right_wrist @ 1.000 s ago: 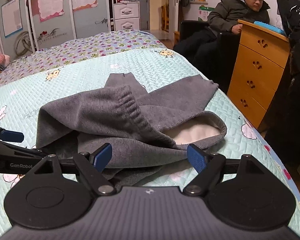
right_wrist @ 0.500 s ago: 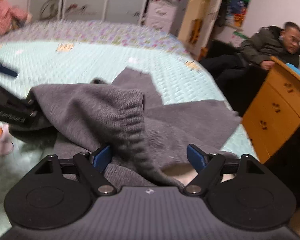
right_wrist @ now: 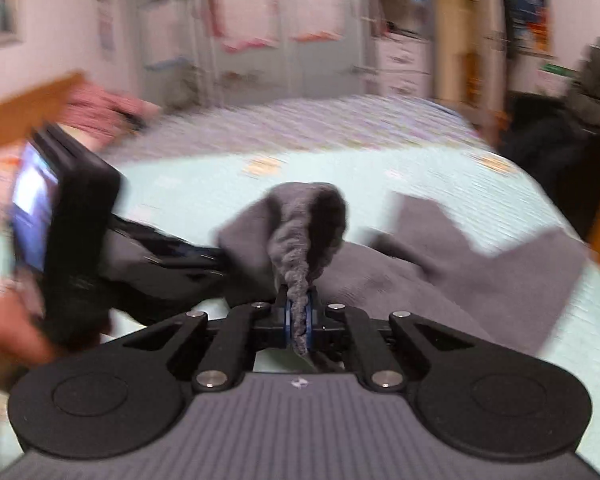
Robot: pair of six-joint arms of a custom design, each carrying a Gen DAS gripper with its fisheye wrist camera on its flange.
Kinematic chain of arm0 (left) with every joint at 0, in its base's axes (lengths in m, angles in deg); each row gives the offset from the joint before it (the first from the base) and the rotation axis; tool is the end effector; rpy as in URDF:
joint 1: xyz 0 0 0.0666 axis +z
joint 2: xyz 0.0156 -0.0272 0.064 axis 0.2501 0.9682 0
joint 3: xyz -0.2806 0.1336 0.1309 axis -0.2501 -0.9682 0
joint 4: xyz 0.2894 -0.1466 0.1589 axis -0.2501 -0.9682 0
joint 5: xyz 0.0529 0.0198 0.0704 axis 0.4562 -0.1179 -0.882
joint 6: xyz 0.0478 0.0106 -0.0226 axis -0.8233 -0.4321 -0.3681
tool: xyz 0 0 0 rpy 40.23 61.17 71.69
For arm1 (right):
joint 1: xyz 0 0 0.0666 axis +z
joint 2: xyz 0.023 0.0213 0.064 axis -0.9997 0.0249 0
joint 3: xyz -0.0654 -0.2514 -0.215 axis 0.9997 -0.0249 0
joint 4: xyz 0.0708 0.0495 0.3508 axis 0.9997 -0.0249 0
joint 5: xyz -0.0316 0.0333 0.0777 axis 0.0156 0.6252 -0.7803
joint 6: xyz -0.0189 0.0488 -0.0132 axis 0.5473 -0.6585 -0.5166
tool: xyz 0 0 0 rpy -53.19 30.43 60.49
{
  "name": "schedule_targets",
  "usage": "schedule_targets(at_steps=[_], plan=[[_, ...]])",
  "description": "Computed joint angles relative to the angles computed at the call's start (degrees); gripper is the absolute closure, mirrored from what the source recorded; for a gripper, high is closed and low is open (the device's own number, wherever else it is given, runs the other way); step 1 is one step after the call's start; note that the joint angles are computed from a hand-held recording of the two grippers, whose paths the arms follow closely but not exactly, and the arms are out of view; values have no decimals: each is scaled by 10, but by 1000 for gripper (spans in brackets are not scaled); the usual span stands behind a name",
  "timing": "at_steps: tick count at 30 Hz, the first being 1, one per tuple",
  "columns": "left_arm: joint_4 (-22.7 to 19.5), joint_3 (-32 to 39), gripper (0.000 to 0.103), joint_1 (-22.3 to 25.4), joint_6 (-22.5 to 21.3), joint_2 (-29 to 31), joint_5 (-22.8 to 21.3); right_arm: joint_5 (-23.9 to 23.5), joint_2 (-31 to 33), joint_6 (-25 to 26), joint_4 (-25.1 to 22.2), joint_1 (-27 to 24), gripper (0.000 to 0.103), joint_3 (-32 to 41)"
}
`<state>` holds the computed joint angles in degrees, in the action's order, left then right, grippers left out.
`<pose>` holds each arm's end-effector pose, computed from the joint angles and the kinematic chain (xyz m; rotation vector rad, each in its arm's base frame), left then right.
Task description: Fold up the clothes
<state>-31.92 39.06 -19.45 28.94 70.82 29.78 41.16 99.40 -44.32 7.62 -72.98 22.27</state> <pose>0.4069 -0.2677 0.3664 0.7192 2.0622 -0.0767 0.2886 0.0756 0.3873 0.0589 2.1092 0.1930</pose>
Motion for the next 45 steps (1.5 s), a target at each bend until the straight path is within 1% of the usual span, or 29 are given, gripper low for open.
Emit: schedule_targets(at_steps=[3,6,8,9,11,13,16,19,20,21,23,24,25,26,27,28,29,30,31,32,34,35,36,38,39,40,42,43,45], plan=[[8,-42,103,74,-7,-88,20,-41,50,-31,20,79,97,75],[8,-50,103,172,-28,-160,59,-48,128,-62,45,153,97,170],[-22,-26,102,248,-49,-183,102,-64,184,-89,62,188,97,239],[-36,-9,99,288,-59,-188,125,-77,212,-100,73,202,96,274],[-53,11,98,359,-74,-195,146,-108,267,-118,103,224,97,346],[-67,21,97,431,-79,-197,185,-123,330,-136,114,242,97,437],[-87,23,96,511,-71,-192,229,-134,415,-176,107,255,97,576],[-99,23,95,566,-71,-178,249,-140,513,-219,76,262,97,749],[-110,26,95,582,-75,-174,257,-142,540,-235,76,264,97,798],[-120,29,93,598,-79,-170,265,-141,549,-251,84,265,97,818],[-134,31,93,617,-87,-161,272,-139,536,-261,130,260,97,805],[-146,34,92,640,-101,-159,293,-141,519,-261,154,254,97,778],[-151,30,91,649,-109,-160,302,-137,486,-259,175,249,97,730],[-155,17,90,658,-118,-169,313,-125,449,-254,185,246,97,678],[-160,4,84,668,-127,-178,324,-103,412,-241,182,245,96,628],[-162,-14,75,677,-135,-192,334,-68,377,-219,163,248,95,582],[-164,-33,69,685,-143,-205,344,-19,343,-195,117,250,94,543],[-166,-51,61,694,-152,-218,355,37,314,-182,45,252,93,514],[-163,-73,56,694,-160,-231,357,89,290,-185,-27,251,91,481],[-160,-94,54,694,-169,-244,359,137,269,-199,-99,251,91,448],[-161,-130,47,682,-190,-258,354,209,239,-261,-233,247,91,368],[-161,-145,47,676,-201,-258,351,232,231,-304,-292,245,91,329],[-163,-160,46,667,-204,-263,344,234,220,-353,-326,246,86,285],[-176,-180,46,650,-204,-263,334,223,180,-432,-334,254,86,189],[-179,-188,46,643,-202,-262,325,241,154,-465,-319,268,86,144],[-181,-196,46,635,-201,-260,317,267,132,-498,-309,283,83,112],[-181,-207,46,620,-203,-254,300,304,104,-546,-303,303,77,74],[-182,-213,46,611,-203,-255,293,309,92,-555,-290,310,75,59],[-182,-214,46,592,-196,-246,283,285,67,-534,-223,315,70,25]])
